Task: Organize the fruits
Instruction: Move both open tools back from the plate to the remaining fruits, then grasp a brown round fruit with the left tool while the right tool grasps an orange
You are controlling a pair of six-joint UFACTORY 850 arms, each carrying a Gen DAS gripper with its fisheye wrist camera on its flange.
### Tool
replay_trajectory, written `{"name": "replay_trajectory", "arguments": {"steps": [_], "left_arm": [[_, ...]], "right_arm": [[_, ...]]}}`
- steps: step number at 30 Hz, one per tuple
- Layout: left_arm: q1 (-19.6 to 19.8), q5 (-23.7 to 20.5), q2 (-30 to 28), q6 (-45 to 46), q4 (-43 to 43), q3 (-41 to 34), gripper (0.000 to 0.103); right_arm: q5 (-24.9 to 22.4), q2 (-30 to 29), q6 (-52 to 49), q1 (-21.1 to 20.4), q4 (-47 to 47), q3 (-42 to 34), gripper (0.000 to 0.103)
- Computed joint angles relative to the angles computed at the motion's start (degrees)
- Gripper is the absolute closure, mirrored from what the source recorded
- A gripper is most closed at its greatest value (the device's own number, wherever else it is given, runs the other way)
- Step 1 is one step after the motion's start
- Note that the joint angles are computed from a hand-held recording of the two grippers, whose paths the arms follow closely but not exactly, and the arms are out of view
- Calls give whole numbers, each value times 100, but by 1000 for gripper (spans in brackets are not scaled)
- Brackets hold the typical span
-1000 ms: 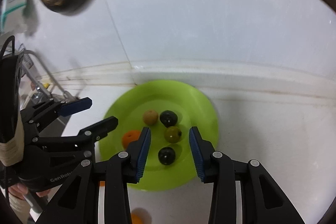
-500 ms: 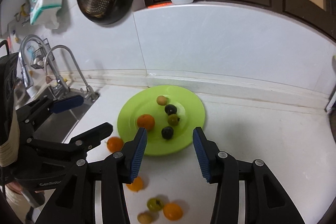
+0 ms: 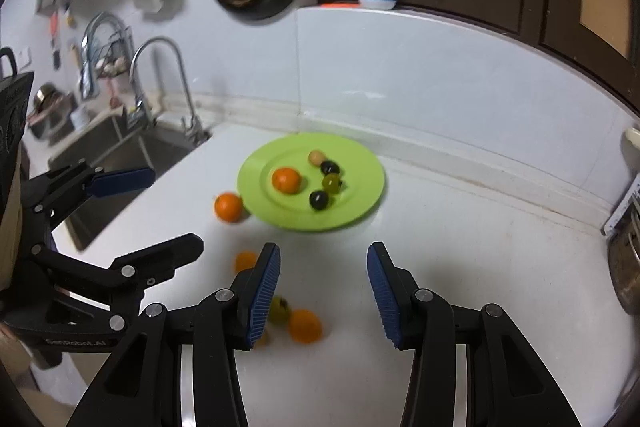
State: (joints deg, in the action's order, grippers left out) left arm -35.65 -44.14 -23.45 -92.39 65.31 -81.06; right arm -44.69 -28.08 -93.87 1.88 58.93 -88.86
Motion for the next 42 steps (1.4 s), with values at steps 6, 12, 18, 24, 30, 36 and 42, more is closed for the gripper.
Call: {"name": "replay_trajectory", "arguments": {"steps": [6, 12, 18, 24, 30, 36, 42], "left_arm": [[-75, 217, -109, 318, -134, 58, 23], [-21, 544, -221, 771, -518, 96, 24], [100, 989, -378, 1350, -1046, 75, 26], [236, 1250, -547, 1807, -1582, -28, 33], [331, 1483, -647, 1990, -2014, -70, 46], [389, 1613, -725, 2201, -2362, -138, 58], [465, 1835, -687, 2300, -2764, -69, 74]], "right_arm": [[-71, -55, -263, -14, -384, 83, 57], [-92, -184, -287, 55, -875, 106, 57], [-106, -395, -125, 141, -1379, 39, 57], [-150, -614, 74, 210, -1751, -110, 57], [-189, -842, 283, 254, -1907, -323, 57], [-321, -1001, 443, 283, -1968, -510, 58], [-401, -1086, 581, 307, -2001, -585, 66]]}}
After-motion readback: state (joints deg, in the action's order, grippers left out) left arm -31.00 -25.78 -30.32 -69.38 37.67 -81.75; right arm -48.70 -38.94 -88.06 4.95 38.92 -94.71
